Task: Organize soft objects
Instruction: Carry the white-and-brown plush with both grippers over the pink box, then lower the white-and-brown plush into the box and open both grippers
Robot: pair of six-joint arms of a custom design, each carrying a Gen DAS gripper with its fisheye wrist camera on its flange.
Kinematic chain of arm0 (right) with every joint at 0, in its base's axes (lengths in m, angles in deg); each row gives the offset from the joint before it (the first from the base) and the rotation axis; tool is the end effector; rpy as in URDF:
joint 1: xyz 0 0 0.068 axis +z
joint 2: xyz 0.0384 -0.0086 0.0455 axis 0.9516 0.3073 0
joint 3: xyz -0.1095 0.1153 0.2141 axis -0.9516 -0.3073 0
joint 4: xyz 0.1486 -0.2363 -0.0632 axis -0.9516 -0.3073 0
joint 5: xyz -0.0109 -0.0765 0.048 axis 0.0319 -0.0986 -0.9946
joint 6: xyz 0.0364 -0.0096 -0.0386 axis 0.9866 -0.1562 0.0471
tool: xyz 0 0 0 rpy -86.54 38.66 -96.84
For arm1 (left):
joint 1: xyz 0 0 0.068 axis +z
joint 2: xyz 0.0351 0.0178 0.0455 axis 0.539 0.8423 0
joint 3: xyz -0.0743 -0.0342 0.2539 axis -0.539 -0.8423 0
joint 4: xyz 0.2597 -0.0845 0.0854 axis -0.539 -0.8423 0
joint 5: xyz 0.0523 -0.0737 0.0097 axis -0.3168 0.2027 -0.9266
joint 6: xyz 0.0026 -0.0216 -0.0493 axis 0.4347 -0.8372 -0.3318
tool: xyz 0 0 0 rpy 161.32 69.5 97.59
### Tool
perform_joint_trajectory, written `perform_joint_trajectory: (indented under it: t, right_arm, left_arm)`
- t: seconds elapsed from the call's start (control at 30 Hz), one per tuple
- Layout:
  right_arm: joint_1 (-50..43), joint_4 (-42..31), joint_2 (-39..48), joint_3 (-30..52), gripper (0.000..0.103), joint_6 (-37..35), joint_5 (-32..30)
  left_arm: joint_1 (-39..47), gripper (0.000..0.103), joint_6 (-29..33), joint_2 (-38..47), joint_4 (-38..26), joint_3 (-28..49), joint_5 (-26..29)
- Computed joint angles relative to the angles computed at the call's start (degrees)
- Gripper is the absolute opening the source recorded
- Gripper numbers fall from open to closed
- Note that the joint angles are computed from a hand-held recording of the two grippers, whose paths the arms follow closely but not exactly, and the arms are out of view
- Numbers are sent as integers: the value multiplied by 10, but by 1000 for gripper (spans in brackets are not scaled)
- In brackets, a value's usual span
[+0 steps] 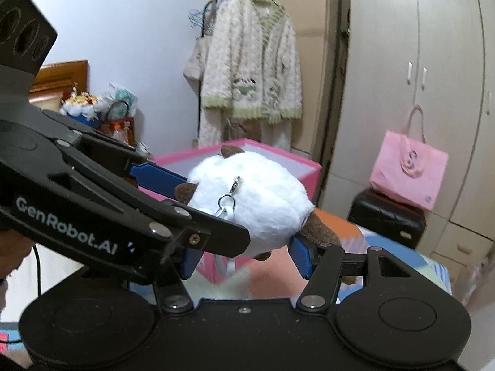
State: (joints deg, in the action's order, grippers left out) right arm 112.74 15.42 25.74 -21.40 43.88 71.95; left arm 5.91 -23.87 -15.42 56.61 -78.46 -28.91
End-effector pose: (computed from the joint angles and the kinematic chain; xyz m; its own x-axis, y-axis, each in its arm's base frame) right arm 0.1705 0.1390 0.0799 -0.3101 -0.3139 -0.8974 -0.5485 0.8301 -0.1008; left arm 0.1807 -0.0904 0.0974 -0.4715 0.1159 -0.8742 0.3894 0.9168 -0.0884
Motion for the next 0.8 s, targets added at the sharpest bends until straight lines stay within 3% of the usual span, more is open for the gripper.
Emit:
perform_joint_trajectory:
  t: [0.13, 0.37, 0.53, 0.7, 0.8]
  right_arm:
    - [-6, 10, 42, 52, 66, -9, -35]
    - [-22, -11, 124, 160, 67, -14, -99]
    - [-39, -23, 191, 230, 67, 16, -148]
    - [-65, -43, 267, 299, 67, 52, -218]
    - [-81, -85, 303, 346, 67, 79, -260]
  left_arm:
    - [78, 62, 7, -4, 5, 7, 45]
    - [185, 62, 13, 88, 5, 73, 111]
    - [241, 62, 16, 167, 7, 122, 155]
    - [266, 62, 17, 237, 17, 154, 164]
    - [280, 62, 15, 274, 16, 175, 180]
